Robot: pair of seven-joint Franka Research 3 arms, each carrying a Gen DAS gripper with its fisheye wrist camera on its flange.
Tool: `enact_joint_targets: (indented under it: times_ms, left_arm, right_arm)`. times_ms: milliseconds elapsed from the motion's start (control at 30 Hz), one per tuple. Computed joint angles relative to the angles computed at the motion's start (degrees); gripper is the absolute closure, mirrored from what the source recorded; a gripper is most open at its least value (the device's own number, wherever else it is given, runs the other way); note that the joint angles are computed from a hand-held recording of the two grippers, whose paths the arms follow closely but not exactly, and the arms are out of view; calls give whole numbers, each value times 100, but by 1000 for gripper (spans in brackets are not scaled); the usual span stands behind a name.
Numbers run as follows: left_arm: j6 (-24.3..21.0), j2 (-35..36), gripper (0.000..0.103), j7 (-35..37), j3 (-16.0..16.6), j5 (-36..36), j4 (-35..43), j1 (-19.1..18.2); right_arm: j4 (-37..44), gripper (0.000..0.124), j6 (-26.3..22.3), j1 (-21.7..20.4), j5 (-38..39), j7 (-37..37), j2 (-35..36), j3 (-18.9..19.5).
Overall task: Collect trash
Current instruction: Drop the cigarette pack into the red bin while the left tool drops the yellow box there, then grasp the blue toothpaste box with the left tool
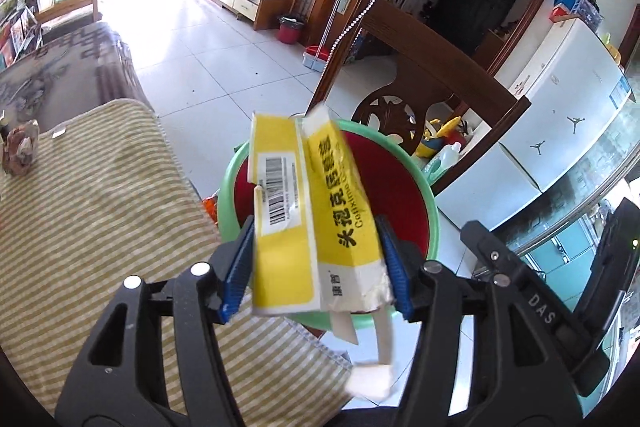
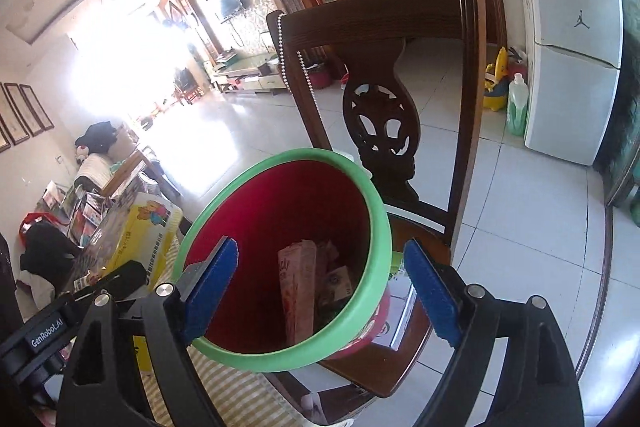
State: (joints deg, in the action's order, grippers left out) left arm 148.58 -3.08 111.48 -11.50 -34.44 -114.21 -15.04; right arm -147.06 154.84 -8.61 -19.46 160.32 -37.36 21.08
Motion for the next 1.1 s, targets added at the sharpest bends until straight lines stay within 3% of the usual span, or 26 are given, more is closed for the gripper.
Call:
enact_joint_targets:
  times_ms: [200,367,467,600,833,967,1100]
  left_arm:
    - [199,-322,44,177,101,-146,-359,-31]
    - [61,-735,44,-116,440,-357,-800,78]
    - [13,-1004,43,-411,603,-215,-1119,220]
    - [146,-1430,42,-710,835,85,-1639,388]
    - [404,-1621,41,-1987,1162,1468,-2023,1252]
    - [584,-1266,41,-2846,1167,2398,-1766,1837]
    - [390,-602,41,-3564,1146,3282,-1174,2256]
  right_arm:
    - [51,42,-91,124,41,-13,-49,7]
    - [267,41,114,297,73,-100,220,65]
    - [443,41,206,489,129,-235,471,76]
    - [737,40,371,1054,405,-692,1007,-102]
    - [1334,40,321,1384,-2,-909,1667,47]
    - [1368,40,558,1518,-206,-747,1786,-58]
    - [1396,40,845,1840,190,-1044,1981,-372]
